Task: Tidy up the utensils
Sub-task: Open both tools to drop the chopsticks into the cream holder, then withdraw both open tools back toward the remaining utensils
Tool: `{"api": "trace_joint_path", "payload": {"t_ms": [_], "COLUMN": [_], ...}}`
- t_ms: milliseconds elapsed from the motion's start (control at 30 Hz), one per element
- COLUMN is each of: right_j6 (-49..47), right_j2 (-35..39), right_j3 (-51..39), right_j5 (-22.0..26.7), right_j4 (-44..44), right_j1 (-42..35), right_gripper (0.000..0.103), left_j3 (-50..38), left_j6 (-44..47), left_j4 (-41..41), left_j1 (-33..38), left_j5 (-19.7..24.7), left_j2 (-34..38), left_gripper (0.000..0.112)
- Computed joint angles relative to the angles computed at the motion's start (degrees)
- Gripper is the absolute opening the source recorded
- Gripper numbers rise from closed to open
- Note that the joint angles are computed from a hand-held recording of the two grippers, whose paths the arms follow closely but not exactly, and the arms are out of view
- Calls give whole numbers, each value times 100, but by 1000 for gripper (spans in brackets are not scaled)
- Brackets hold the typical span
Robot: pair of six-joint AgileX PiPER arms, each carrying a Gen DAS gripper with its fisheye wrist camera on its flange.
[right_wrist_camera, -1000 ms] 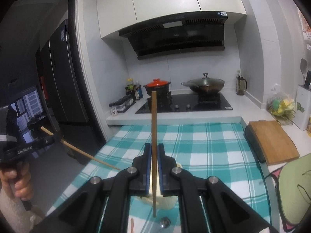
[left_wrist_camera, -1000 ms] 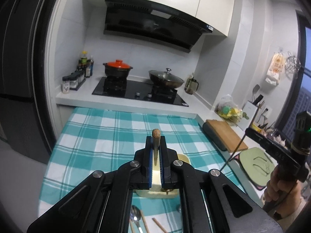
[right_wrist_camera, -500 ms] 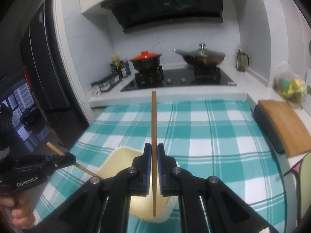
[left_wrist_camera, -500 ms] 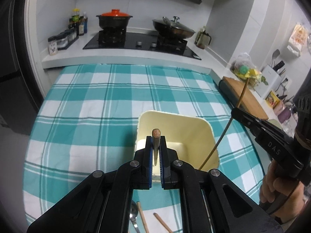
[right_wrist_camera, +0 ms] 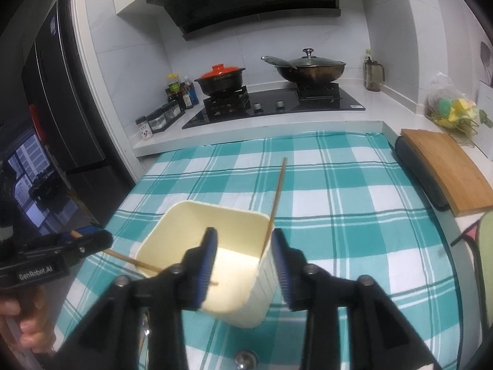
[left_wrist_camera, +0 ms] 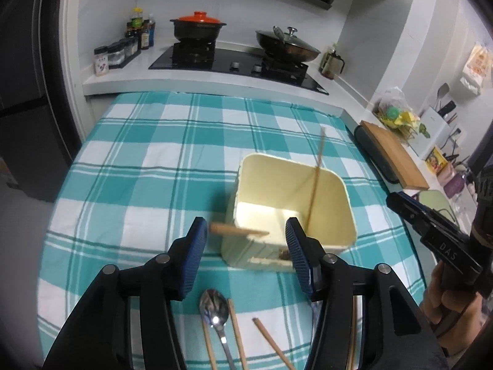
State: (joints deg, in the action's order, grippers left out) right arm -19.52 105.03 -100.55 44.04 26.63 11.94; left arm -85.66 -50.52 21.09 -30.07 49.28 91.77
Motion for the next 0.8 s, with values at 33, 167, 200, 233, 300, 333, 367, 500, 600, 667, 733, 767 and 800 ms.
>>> {"api": "trace_joint_path", "payload": {"t_ms": [33,167,200,233,300,333,367,500,600,667,733,767,800], "right_j6": [-144,-938,-1142,-1339,-1814,-2116,-2304,-2499,-2048,-1850,-1572,-1389,-1129], "right_j2": [-168,-1058,-1305,-1567,-1962,-2162,-2342,-2561,-2266,-2014,-1665,-1501,-1361], "right_j3": [273,1719,2134,2584,3292,3675,4023,4787,4669,4468,4196,4093,4008], "right_j5": [-51,-277,-371,-489,-561,-603,-688,-958,-1088,-1201,-1316,-1428,-1513], "right_j4": [129,686,769,817,1054,1242,1333,1367,1122,1115,996,851,646], "right_j1": [-71,-404,-476,-535,-689,-783,-838,-773,-536,-372,-200,-101,-12], "right_gripper": [38,41,43,43,43,43,43,43,43,43,43,43,43], "left_j3": [378,1989,2386,2744,3327,3628,3831,4436,4397,4217,4020,3974,3919], "left_j6": [-215,-1492,-1919,-2366,-3126,-3638,-4062,-5638,-5985,-5972,-5925,-5891,-5873], "left_j4": [168,1244,1494,1704,1914,2039,2120,2379,2472,2544,2580,2561,2522], "left_j1": [-105,-912,-1198,-1472,-1921,-2211,-2429,-3165,-3485,-3737,-3977,-4040,-4122], "left_j5": [-71,-105,-30,41,126,170,199,64,192,527,923,1069,1244], "left_j2": [-281,-1447,-1697,-1894,-2158,-2249,-2288,-2341,-2250,-2125,-1930,-1851,-1729], "left_gripper": [62,78,78,78,78,78,78,78,78,78,81,82,82]}}
